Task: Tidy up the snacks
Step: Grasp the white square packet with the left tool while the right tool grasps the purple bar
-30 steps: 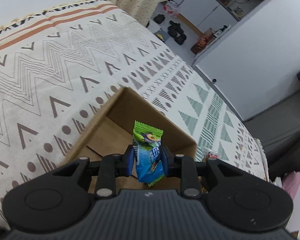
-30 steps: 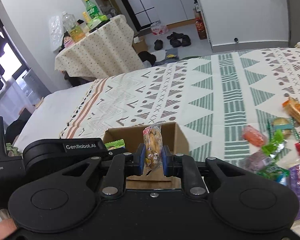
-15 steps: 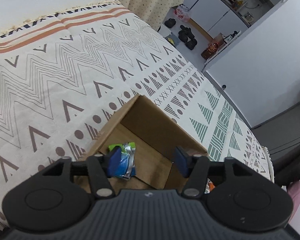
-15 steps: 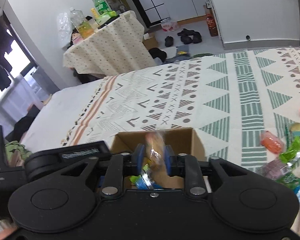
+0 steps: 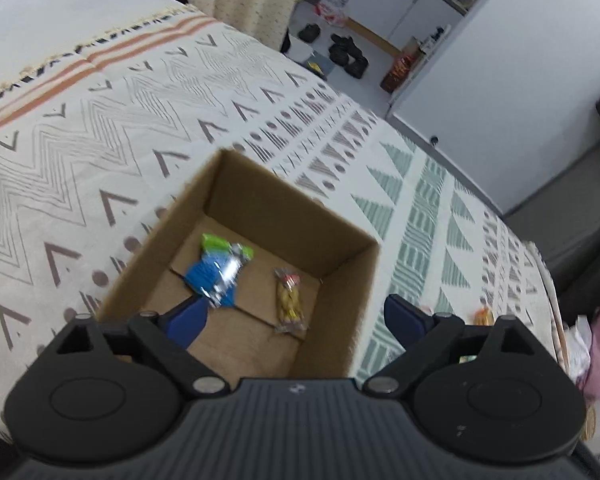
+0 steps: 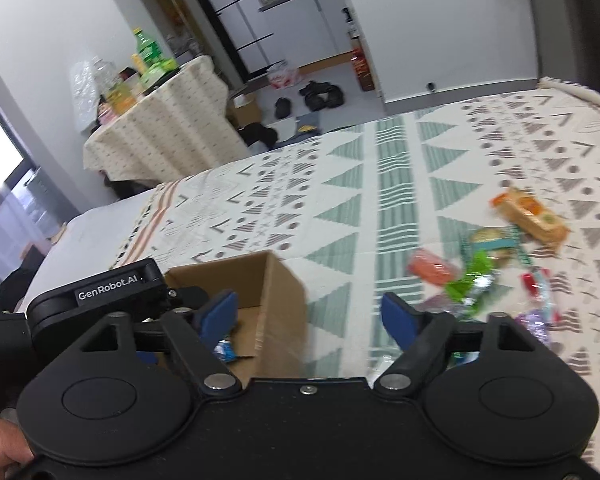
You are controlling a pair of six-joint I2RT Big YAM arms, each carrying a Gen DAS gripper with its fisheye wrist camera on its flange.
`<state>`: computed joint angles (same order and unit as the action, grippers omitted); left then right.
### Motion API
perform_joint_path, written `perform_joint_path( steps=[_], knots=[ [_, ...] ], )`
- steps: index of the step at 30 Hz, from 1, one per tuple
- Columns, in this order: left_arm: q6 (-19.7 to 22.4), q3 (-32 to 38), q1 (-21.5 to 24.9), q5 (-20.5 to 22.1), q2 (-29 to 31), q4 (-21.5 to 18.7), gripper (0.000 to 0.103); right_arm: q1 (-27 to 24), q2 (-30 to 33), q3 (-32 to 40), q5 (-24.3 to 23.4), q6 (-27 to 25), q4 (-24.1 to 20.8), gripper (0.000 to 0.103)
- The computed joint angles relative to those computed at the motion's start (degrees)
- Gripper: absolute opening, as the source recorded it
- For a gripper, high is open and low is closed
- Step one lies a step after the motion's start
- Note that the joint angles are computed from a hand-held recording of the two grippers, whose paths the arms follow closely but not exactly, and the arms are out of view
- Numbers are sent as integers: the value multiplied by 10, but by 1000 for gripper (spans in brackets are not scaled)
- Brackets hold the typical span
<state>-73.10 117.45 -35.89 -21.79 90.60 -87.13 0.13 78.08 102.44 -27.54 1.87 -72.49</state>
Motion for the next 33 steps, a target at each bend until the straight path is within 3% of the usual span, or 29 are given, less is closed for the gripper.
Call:
perform_joint_path(
  steps=[2,7,11,18,23,33],
  knots=[
    [5,12,-8,6,10,-6,95,-14,-6,-4,7,-10,0,93],
    [59,46,-34,18,35,-4,98,-56,-18,-10,0,-15,-19,99],
    [93,87,-57,4,64,-22,99,-82,-29,-14,6,-38,-31,103],
    [94,97,-75,22,78,-22,99,-132,-43,-23,12,-83,-49,103],
    [117,92,-81,54,81,7,99,-168,-47,-34,14,-97,-62,103],
    [147,91,-94,70,95,34,97,-203,-52,-66,25,-115,-66,103]
  ],
)
